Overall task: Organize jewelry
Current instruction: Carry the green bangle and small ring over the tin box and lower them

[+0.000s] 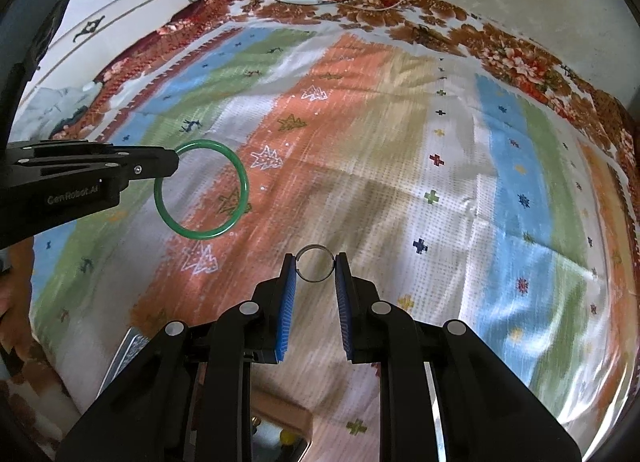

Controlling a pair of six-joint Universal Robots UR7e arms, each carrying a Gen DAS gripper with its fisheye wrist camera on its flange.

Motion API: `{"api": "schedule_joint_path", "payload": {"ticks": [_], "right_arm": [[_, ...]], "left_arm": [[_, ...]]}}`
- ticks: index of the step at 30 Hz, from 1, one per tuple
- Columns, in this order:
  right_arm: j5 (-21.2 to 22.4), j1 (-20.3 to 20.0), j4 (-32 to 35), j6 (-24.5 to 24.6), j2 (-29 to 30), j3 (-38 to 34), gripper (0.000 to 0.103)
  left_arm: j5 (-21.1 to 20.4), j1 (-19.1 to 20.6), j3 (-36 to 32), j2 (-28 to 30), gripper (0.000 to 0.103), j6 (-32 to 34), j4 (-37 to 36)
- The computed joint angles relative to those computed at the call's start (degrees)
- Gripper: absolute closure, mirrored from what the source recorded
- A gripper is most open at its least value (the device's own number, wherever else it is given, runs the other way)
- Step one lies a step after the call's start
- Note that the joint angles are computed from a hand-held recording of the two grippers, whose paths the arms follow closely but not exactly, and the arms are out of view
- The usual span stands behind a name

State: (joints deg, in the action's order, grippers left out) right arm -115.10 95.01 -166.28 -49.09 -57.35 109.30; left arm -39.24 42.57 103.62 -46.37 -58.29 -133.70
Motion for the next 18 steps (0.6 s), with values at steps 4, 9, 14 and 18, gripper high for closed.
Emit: {"api": "schedule_joint_path", "payload": {"ticks": [4, 9, 14, 18], "right_arm": [[1.2, -0.1, -0.2, 0.1, -1.8, 1.5, 0.083], [1.9, -0.3, -0.2, 0.1, -3.7, 3.1, 0.083], [2.8, -0.8, -0.5, 0.8, -5.8, 4.9, 0.083], [3.8, -1.2, -0.5, 1.0, -7.5, 6.2, 0.083]], "left_arm": [[0.2, -1.5, 0.9, -0.4, 0.094, 0.0, -0.7], [0.3, -3.1, 2.3, -0.9, 0.093, 0.4, -3.1], [0.4, -5.0, 3.9, -1.5, 0.093, 0.4, -5.2], [0.3, -6.4, 5.2, -1.9, 0.093, 0.1, -6.6]]}}
